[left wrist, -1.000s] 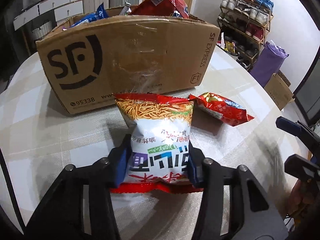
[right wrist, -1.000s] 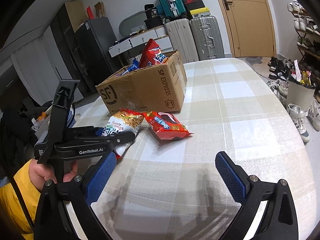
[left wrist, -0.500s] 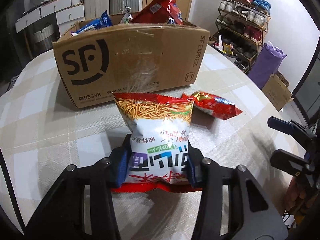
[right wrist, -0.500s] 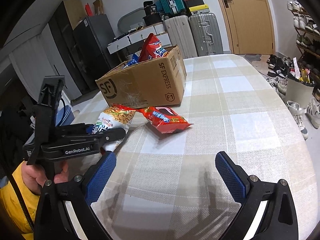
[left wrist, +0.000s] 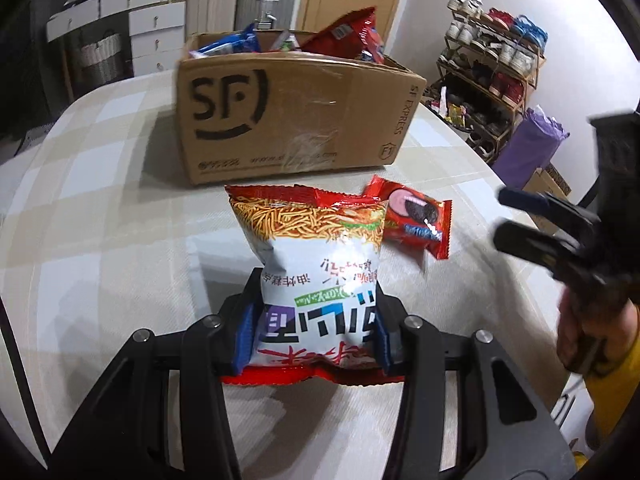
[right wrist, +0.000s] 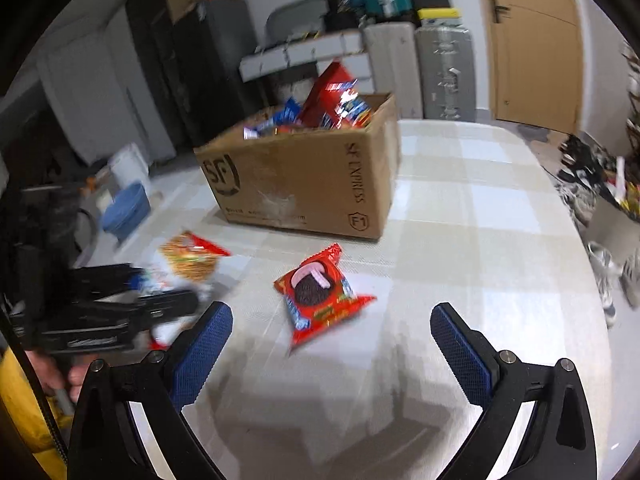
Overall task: Organize snacks
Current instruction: 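Lift the noodle bag with the left tool while the right tool grasps the red Oreo packet, then carry the noodle bag and Oreo packet over the SF box with both tools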
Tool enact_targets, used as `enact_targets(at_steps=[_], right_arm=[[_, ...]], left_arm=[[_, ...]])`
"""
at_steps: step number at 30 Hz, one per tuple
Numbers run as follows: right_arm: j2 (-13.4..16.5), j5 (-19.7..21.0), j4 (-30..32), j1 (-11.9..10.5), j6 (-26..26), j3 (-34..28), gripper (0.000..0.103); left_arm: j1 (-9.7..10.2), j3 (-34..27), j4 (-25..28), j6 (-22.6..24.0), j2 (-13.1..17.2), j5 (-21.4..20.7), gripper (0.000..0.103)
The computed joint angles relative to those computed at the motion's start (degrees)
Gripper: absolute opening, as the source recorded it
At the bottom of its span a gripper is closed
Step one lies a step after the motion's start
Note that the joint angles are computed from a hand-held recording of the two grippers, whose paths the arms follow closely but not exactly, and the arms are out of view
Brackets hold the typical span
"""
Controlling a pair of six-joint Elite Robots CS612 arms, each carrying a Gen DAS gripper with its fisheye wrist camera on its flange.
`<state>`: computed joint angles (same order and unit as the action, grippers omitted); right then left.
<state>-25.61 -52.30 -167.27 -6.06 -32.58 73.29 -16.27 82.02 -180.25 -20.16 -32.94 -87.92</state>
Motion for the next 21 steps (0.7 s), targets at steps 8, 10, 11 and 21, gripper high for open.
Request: enact_targets(at_steps=[8,10,11,21], right_arm=[[2.62,-9.93,6.28,3.95,-8.95,-5.68,0.101],[3.18,-11.33,7.15,4.49,-9.23,-6.61,0.099],[3.26,-11.38,7.36,4.58,-9.19,-6.71,0.096],[2.81,-11.39,6.08,4.69,-9.03,-5.39,0.06]], left_arm=[[0.73,7.55,-3.82,-4.23,-3.43,0.63,0.044],[0.86,8.92,-4.21,-4.86,-4.1,1.28,0.044],[0.93,9.38,-4.26,-5.12,-4.3,1.41,0.044],[0.79,11.01,-5.13,-6.82,-4.85,2.32,0.044]])
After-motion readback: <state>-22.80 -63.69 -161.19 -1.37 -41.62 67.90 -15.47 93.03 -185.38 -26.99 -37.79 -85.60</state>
